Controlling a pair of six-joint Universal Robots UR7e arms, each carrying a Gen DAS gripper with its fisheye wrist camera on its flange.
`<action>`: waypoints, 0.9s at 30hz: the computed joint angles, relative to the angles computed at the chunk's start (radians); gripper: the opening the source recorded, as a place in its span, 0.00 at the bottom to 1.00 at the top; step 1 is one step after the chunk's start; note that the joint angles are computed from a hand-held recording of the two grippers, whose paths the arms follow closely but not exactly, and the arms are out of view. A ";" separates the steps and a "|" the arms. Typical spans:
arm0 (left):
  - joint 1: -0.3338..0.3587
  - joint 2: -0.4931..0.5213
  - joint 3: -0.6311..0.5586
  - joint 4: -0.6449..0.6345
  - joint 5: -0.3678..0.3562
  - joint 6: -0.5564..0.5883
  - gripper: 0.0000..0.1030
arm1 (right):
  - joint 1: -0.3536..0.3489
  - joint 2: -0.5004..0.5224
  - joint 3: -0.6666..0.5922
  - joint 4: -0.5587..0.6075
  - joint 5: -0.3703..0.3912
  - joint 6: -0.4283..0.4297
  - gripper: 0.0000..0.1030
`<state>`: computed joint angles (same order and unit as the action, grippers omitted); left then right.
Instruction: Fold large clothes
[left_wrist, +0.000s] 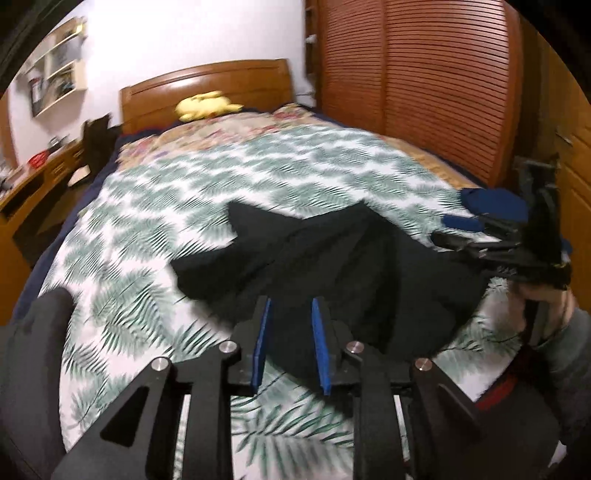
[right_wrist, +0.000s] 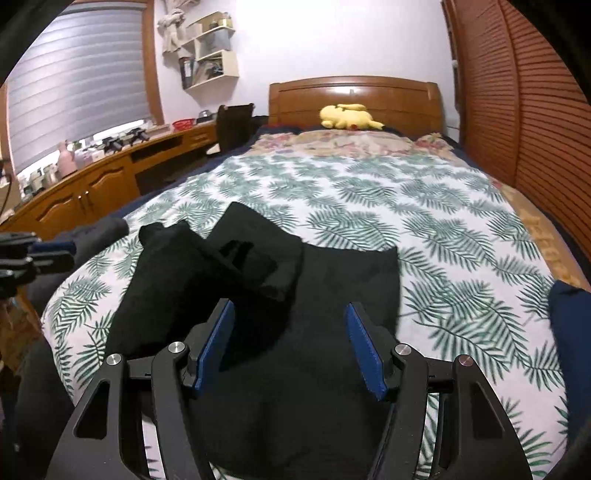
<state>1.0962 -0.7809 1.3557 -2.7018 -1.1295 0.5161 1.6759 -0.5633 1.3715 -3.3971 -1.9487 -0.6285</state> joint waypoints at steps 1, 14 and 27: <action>0.007 0.000 0.002 -0.011 0.014 -0.003 0.20 | 0.003 0.009 -0.011 0.006 0.003 -0.003 0.62; 0.111 -0.027 0.030 -0.050 0.079 -0.074 0.20 | 0.044 0.106 -0.216 0.186 0.026 -0.049 0.65; 0.137 -0.038 0.039 -0.051 0.063 -0.080 0.20 | 0.045 0.208 -0.460 0.503 0.068 0.028 0.66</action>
